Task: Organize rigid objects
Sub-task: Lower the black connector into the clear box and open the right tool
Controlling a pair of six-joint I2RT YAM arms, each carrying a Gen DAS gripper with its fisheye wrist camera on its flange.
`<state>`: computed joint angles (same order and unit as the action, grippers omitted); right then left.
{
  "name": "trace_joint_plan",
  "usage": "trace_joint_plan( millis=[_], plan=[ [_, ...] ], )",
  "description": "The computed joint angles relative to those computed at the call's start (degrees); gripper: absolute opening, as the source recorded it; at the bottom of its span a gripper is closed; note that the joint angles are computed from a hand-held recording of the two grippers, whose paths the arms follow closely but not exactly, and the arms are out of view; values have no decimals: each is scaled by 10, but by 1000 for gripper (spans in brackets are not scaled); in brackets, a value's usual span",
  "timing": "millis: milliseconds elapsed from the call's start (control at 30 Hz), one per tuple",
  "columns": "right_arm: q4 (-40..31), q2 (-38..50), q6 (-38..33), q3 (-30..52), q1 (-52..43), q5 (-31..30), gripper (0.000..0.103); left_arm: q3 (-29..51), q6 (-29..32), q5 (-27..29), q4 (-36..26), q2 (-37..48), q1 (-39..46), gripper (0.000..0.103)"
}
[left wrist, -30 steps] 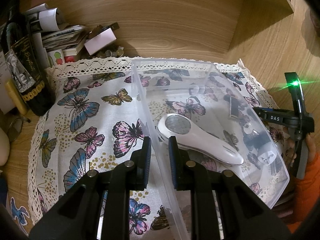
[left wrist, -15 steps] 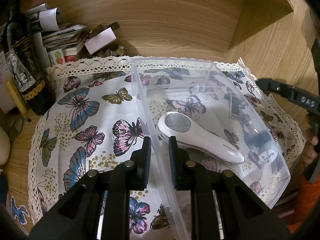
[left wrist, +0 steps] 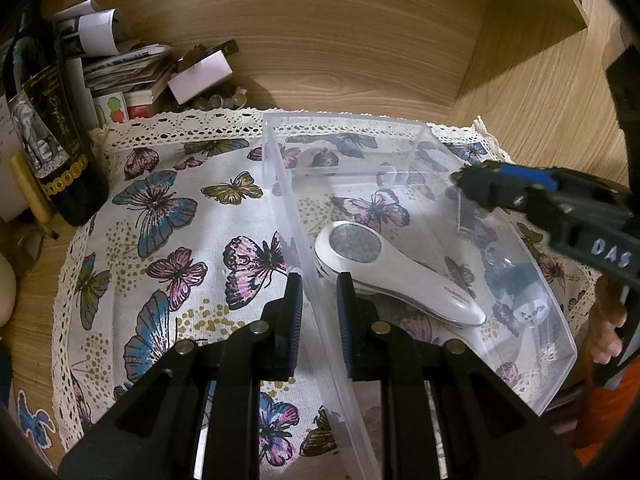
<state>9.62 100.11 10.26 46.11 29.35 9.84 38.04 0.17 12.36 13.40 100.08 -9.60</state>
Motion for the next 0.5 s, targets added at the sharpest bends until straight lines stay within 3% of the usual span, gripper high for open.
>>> trace_joint_plan(
  millis=[400, 500],
  plan=[
    [-49, 54, -6, 54, 4, 3, 30, 3, -1, 2, -1, 3, 1, 18],
    [-41, 43, -3, 43, 5, 5, 40, 5, -2, 0, -2, 3, 0, 18]
  ],
)
